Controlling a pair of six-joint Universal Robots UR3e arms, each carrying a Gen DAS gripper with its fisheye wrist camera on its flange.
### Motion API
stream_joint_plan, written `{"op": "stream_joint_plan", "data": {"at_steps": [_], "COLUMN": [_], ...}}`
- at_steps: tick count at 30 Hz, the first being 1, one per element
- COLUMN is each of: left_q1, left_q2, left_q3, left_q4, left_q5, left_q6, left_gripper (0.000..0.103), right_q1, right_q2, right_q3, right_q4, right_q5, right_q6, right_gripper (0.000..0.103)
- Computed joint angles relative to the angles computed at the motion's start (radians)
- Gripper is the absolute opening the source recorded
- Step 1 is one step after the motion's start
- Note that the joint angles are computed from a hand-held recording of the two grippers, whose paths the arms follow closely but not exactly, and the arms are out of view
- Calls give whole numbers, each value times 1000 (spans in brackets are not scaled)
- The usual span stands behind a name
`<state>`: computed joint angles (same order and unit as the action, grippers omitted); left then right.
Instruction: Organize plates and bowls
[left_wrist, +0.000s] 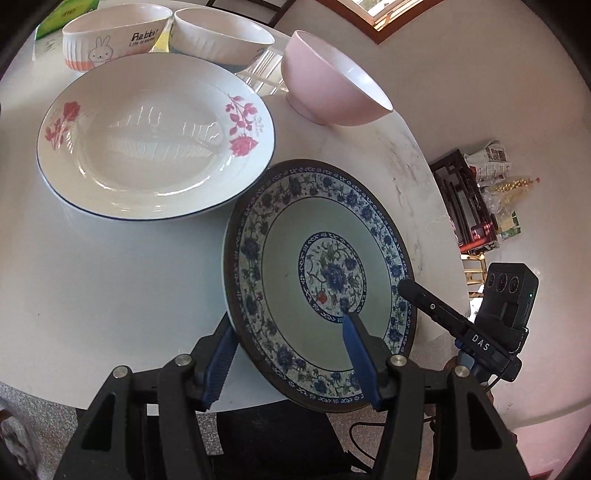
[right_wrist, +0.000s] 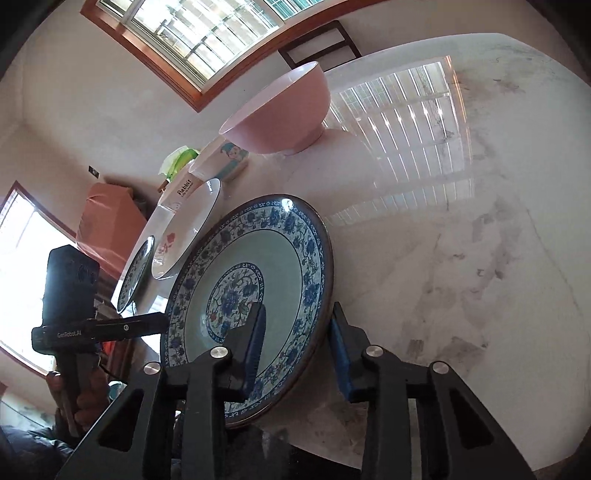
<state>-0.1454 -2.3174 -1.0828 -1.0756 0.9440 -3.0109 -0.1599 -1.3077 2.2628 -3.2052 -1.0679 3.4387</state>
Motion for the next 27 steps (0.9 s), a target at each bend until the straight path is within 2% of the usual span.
{"op": "stream_joint_plan", "data": {"at_steps": [1, 2, 3, 5, 7, 18, 23, 27], "left_q1": [-18, -40, -51, -45, -54, -62, -38, 0], "left_q2": [17, 28, 35, 45, 55, 173, 228, 289], "left_q3": [-22, -38, -54, -88, -115, -330, -407, -473], "left_q4": [42, 85, 116, 137, 169, 361, 396, 428], "left_q5": [60, 132, 167, 143, 158, 164, 147, 132], "left_q6": [-11, -13, -2, 1, 6, 21, 15, 20], "left_gripper": [47, 29, 23, 23, 23, 23, 23, 23], "right_q1": [8, 10, 5, -7, -20, 43, 80, 151], "right_q2": [-3, -6, -11, -18, -25, -121, -140, -137], "right_q3": [0, 8, 24, 64, 104, 238, 243, 181], "right_q4": [0, -10, -25, -71, -112, -224, -239, -206], "right_q5": [-22, -37, -43, -40, -23, -108, -132, -180], "right_q6": [-3, 0, 3, 12, 28, 146, 180, 196], "right_gripper": [24, 21, 18, 16, 16, 16, 16, 16]}}
